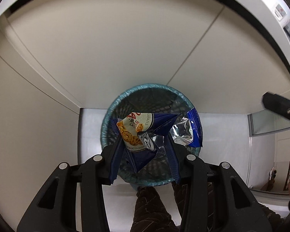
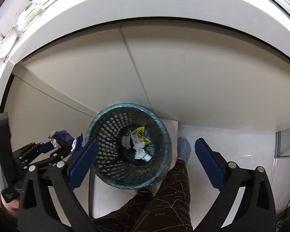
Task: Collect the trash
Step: 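Open the left tool to drop the blue snack pack into the wastebasket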
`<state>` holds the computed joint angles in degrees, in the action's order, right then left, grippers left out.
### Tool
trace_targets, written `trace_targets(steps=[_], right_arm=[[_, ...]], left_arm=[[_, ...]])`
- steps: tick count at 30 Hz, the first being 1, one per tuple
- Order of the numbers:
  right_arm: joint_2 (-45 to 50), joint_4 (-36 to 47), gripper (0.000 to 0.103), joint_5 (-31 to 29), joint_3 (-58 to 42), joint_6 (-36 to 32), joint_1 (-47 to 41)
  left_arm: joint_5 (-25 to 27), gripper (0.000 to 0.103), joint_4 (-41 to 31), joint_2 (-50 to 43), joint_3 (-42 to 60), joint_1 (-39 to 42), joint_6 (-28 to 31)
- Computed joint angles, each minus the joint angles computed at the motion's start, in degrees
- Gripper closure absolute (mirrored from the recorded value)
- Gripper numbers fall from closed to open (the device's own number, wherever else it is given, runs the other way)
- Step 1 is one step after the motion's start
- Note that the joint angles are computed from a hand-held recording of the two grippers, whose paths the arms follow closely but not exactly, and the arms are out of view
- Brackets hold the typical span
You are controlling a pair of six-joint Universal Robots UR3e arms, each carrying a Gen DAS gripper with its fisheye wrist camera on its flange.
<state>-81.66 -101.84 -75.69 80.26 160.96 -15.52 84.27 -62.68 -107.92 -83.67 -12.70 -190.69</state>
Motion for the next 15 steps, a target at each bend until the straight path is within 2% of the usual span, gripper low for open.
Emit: trace_targets(steps=[10,15], right_arm=[[-0.9,2.1,0.008,0.3,-1.5,-1.3,-3.8],[-1.4,0.8,0.008,0.6,0.2,-1.2,-4.4]], left_arm=[[0.1,0.061,1.2,-4.9,3.4,-2.9,0.5],[0.3,0.057,0.1,-5.7,5.5,-3.6,1.4]])
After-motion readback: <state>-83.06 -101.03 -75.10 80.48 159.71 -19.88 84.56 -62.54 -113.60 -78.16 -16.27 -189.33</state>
